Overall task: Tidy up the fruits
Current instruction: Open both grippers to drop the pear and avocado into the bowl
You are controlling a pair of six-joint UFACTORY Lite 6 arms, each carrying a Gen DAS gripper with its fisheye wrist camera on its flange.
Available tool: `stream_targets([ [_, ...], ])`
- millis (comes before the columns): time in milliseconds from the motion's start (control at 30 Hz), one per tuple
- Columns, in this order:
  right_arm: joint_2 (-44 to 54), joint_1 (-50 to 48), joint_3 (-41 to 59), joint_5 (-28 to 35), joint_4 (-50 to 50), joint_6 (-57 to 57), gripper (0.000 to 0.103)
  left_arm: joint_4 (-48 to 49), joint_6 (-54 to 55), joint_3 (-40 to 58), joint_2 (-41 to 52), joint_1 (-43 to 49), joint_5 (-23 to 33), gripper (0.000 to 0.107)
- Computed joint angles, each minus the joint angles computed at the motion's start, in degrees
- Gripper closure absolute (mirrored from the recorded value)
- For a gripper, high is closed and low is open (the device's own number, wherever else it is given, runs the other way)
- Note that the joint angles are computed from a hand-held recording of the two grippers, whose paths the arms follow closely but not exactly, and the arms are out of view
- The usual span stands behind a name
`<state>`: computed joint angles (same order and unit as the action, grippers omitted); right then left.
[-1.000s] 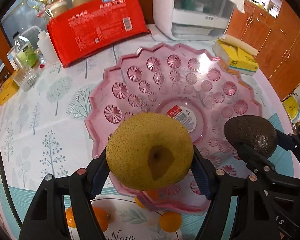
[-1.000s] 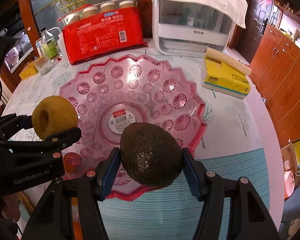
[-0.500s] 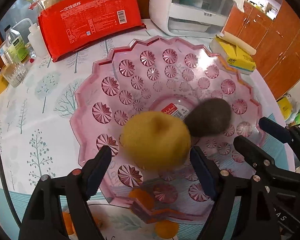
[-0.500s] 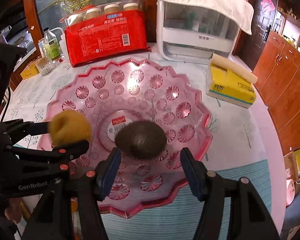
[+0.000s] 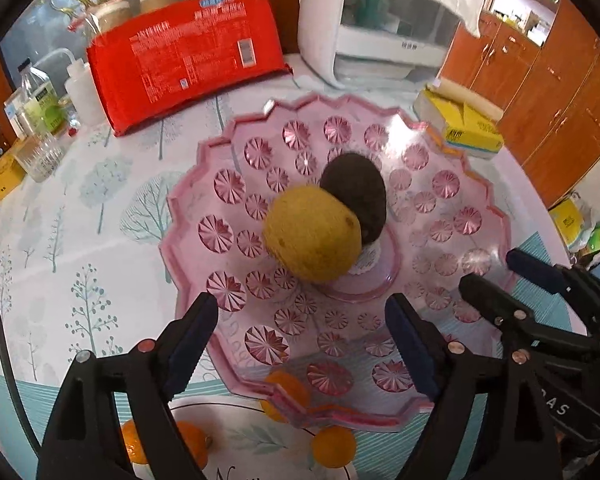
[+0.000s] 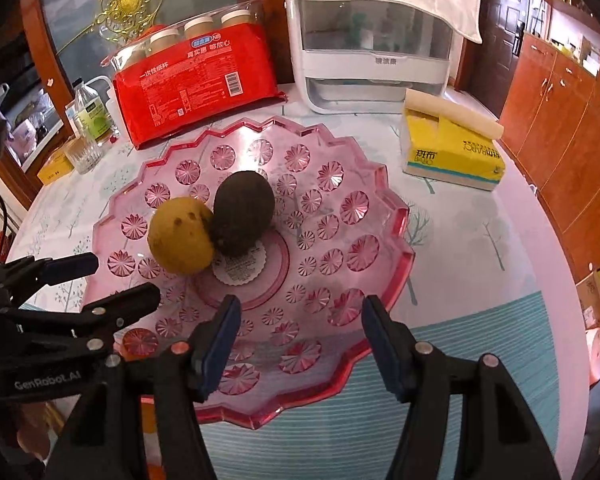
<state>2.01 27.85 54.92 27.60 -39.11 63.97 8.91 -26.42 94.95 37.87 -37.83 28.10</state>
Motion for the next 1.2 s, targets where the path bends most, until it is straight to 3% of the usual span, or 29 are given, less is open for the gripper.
stream_targets([
  [167,-0.81,1.71,-0.53,0.71,-1.26,2.37,0.040,5.46,-5.07,-5.39,-5.08,-0.80,-3.53,0.022],
  [333,-2.19,2.98,-1.06,1.29,-0.94,3.26,0.040,6.18,-5.24,-6.76,-7.44,-1.05,-2.67,0.022],
  [533,-5.07,5.19,-1.90,3.80,-1.63,4.57,0.040,-0.14,1.98,-4.45,-8.42,-1.12,2.97,0.022],
  [667,-7.99,6.62,-2.80,5.94,-2.23,5.53,0.040,1.87,1.36,-2.70,-9.52,-2.55,7.79,0.013],
  [1200,-21.44,20.43,-2.25,19.48,-5.30,9.49,0.040,15.63,-4.54,-2.95,-24.64,-9.73,22.55,0.013],
])
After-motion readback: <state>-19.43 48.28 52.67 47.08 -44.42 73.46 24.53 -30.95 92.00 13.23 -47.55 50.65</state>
